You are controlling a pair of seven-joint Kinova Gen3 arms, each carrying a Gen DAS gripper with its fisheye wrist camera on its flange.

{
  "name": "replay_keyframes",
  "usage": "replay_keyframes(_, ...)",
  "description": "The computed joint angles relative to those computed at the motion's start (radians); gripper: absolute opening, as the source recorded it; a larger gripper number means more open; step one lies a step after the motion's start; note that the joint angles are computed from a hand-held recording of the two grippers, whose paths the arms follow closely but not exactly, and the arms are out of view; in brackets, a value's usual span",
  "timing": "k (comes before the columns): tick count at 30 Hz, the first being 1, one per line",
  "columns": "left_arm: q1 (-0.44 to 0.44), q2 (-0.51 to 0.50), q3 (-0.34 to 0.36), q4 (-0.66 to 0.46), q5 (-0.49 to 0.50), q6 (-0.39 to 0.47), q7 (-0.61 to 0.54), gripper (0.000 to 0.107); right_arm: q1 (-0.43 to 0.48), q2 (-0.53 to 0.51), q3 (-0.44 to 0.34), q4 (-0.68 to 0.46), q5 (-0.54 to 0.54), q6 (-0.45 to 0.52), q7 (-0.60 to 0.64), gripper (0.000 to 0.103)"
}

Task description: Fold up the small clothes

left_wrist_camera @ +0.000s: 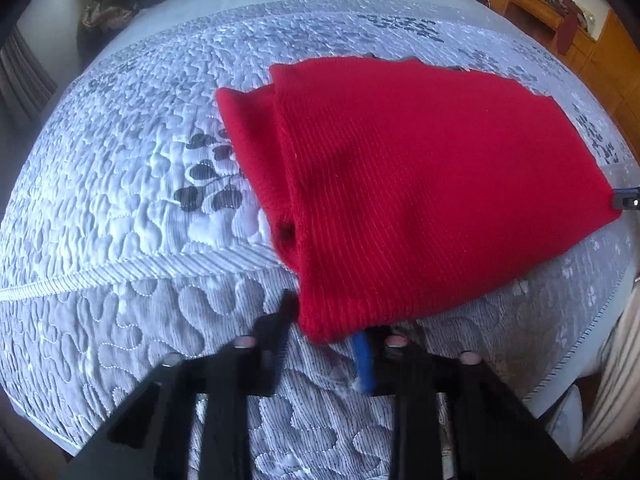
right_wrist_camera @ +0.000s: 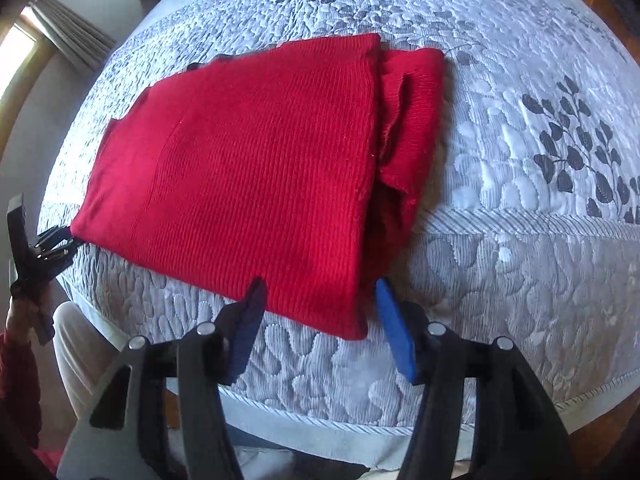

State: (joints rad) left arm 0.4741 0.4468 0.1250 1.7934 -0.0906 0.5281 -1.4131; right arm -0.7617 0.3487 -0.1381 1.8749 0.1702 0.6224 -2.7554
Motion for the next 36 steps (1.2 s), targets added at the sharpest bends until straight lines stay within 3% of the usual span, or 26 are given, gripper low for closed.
replay_keyframes(3,-0.038,-0.064,0.013,0.041,0.073,-0.045,-0.023,0.007,0.014,0.011,-0.004,-0.003,-0.018,-0.006,0.014,0.053)
replay_keyframes(5,0.003,-0.103,-0.021,0.061,0.044,-0.042,-0.02,0.007,0.02,0.005,-0.003,0.011,-0.029,-0.02,0.014,0.053)
replay_keyframes(10,-0.006,-0.057,0.012,0.056,-0.021,0.07,-0.024,0.009,0.023,-0.004,-0.002,0.006,-0.035,0.02,0.017,0.053)
replay_keyframes(12,-0.012,-0.065,0.009,0.078,-0.017,0.055,-0.03,0.012,0.045,-0.018,-0.012,0.019,-0.06,0.011,0.03,0.055)
replay_keyframes(13,-0.036,-0.073,0.02,0.082,0.009,0.052,-0.037,0.014,0.059,-0.026,-0.018,0.03,-0.079,0.0,0.036,0.058)
replay_keyframes(15,-0.078,-0.101,0.029,0.095,0.068,0.017,-0.038,0.039,0.101,-0.036,-0.035,0.05,-0.139,-0.016,0.065,0.059)
replay_keyframes(17,-0.124,-0.104,0.054,0.081,0.132,0.008,-0.065,0.051,0.118,-0.036,-0.036,0.057,-0.166,-0.013,0.079,0.059)
replay_keyframes(19,-0.16,-0.077,0.077,0.043,0.192,0.036,-0.095,0.053,0.127,-0.028,-0.035,0.056,-0.183,-0.007,0.087,0.059)
replay_keyframes(21,-0.177,-0.028,0.091,0.0,0.244,0.074,-0.116,0.06,0.162,-0.02,-0.053,0.079,-0.251,-0.061,0.148,0.059)
replay_keyframes(23,-0.185,0.022,0.088,-0.03,0.287,0.095,-0.104,0.059,0.225,0.004,-0.099,0.099,-0.327,-0.116,0.215,0.057)
replay_keyframes(25,-0.177,0.038,0.072,-0.039,0.309,0.091,-0.075,0.058,0.248,0.029,-0.109,0.108,-0.38,-0.146,0.248,0.046)
replay_keyframes(27,-0.186,0.038,0.083,-0.047,0.32,0.099,-0.081,0.025,0.234,0.036,-0.091,0.106,-0.384,-0.149,0.246,0.027)
replay_keyframes(28,-0.199,0.039,0.095,-0.052,0.341,0.108,-0.088,0.019,0.255,0.027,-0.109,0.118,-0.401,-0.172,0.261,0.009)
replay_keyframes(31,-0.164,0.011,0.066,-0.046,0.318,0.118,-0.054,0.01,0.25,-0.031,-0.112,0.138,-0.4,-0.205,0.247,0.009)
replay_keyframes(34,-0.104,0.008,0.027,-0.05,0.234,0.131,-0.009,0.009,0.127,-0.063,-0.017,0.1,-0.286,-0.104,0.189,0.008)
replay_keyframes(36,-0.1,0.027,0.028,-0.046,0.217,0.127,-0.002,0.01,0.107,-0.026,-0.008,0.066,-0.254,-0.035,0.177,0.008)
